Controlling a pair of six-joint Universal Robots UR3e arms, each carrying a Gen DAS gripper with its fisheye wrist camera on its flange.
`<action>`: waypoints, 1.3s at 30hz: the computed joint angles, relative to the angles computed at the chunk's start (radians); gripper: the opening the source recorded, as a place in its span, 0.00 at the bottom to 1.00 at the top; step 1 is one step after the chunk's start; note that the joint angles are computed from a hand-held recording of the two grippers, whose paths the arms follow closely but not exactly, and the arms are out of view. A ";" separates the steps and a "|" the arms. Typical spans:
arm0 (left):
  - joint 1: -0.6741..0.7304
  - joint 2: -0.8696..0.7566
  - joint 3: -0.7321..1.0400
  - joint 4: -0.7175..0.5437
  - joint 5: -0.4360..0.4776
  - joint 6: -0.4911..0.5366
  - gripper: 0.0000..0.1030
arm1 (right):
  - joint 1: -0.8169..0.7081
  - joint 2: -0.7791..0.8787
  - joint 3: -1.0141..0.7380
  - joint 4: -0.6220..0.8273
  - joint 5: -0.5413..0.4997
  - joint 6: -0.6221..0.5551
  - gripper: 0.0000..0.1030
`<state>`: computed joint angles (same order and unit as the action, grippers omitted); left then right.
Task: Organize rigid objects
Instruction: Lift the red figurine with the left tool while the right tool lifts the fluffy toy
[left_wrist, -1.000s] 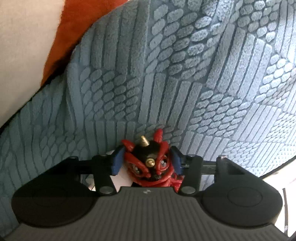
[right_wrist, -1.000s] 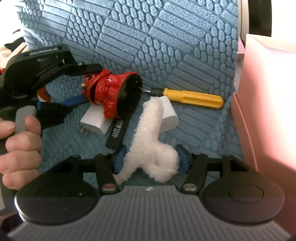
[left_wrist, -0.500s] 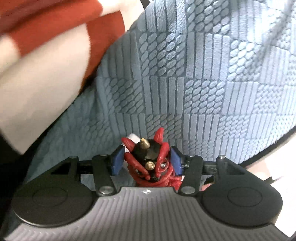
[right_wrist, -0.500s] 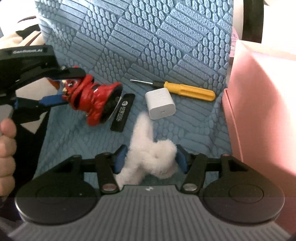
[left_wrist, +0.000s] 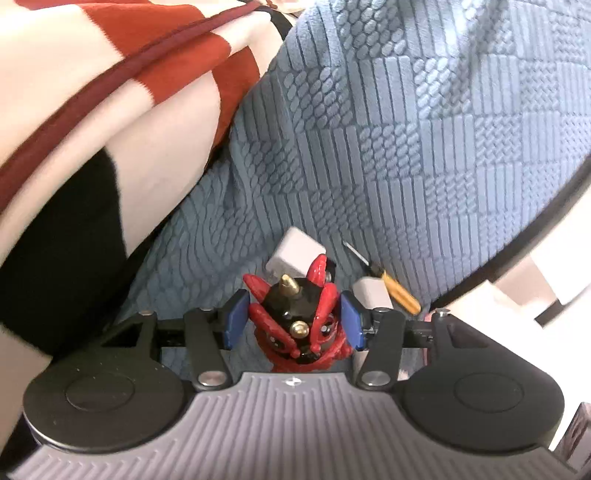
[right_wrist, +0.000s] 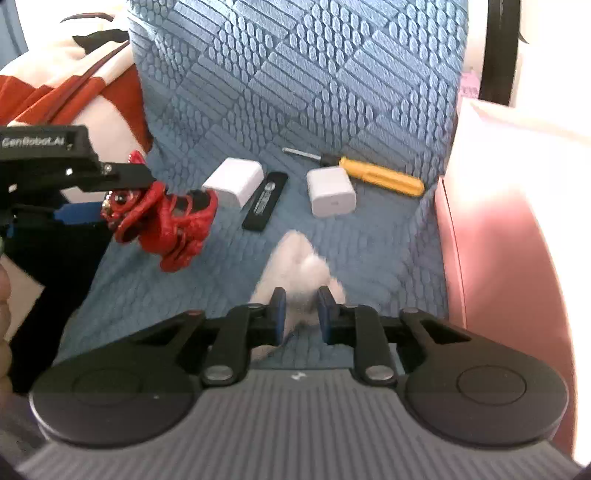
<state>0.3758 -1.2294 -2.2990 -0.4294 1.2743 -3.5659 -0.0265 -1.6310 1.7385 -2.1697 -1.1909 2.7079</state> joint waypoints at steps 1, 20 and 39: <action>-0.008 0.012 -0.008 -0.005 0.011 0.003 0.57 | -0.013 -0.013 0.005 0.020 0.008 -0.007 0.21; -0.072 0.317 -0.077 -0.271 0.165 0.096 0.57 | -0.052 0.022 0.070 -0.133 0.085 0.107 0.31; -0.230 0.324 -0.057 -0.281 0.291 0.066 0.57 | 0.016 0.082 0.103 -0.316 -0.058 0.125 0.75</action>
